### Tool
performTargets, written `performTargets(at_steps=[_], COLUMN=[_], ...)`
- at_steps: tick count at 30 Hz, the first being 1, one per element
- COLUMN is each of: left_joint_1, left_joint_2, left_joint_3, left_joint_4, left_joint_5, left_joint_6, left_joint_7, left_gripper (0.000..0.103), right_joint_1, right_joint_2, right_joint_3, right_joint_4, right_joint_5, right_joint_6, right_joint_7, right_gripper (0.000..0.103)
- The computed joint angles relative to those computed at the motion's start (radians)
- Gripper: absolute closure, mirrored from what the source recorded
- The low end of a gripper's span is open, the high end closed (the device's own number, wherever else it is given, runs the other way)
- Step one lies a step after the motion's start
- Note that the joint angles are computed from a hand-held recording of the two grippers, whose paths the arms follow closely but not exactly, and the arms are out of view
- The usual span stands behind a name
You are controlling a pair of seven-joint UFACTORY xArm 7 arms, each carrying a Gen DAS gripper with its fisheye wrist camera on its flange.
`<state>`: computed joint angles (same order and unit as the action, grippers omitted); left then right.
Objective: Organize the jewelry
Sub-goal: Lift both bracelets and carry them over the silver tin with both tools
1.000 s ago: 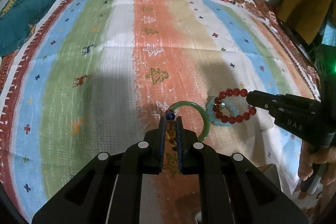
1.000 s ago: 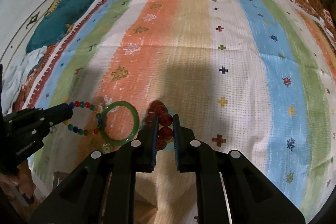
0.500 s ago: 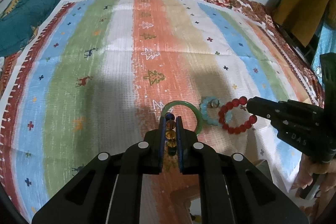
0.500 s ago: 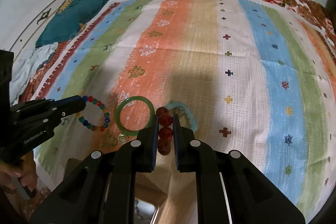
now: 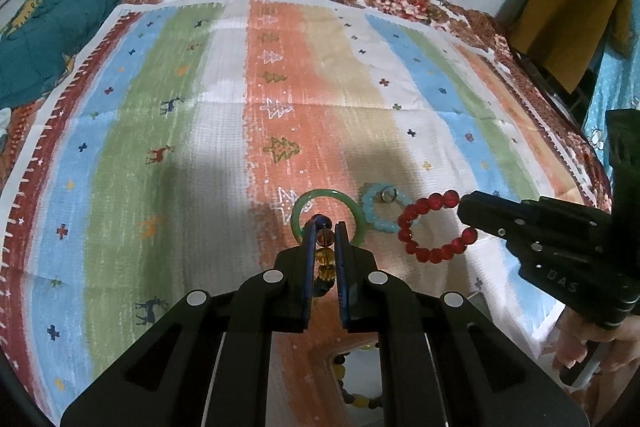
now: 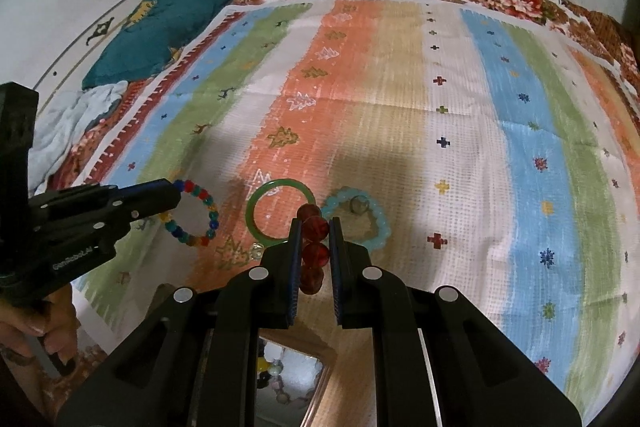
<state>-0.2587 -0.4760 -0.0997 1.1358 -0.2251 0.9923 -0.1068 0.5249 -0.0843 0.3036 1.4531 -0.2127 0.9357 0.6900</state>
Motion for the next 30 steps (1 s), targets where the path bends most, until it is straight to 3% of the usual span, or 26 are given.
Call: performTargets(at_steps=[10, 30], left_joint_1=[-0.014, -0.037], left_joint_2=[-0.047, -0.114], left_joint_3=[-0.003, -0.009], left_joint_4=[0.000, -0.022], left_joint_5=[-0.012, -0.013], left_joint_6=[-0.005, -0.008], left_joint_7=[0.000, 0.002], left_gripper=[0.094, 0.094], right_joint_1=[0.000, -0.010], right_joint_2=[-0.059, -0.145], right_joint_3=[0.008, 0.053], right_joint_4=[-0.047, -0.096], right_joint_5=[0.045, 0.028], right_joint_6=[-0.049, -0.071], right_joint_7=[-0.006, -0.005], right_gripper=[0.089, 0.089])
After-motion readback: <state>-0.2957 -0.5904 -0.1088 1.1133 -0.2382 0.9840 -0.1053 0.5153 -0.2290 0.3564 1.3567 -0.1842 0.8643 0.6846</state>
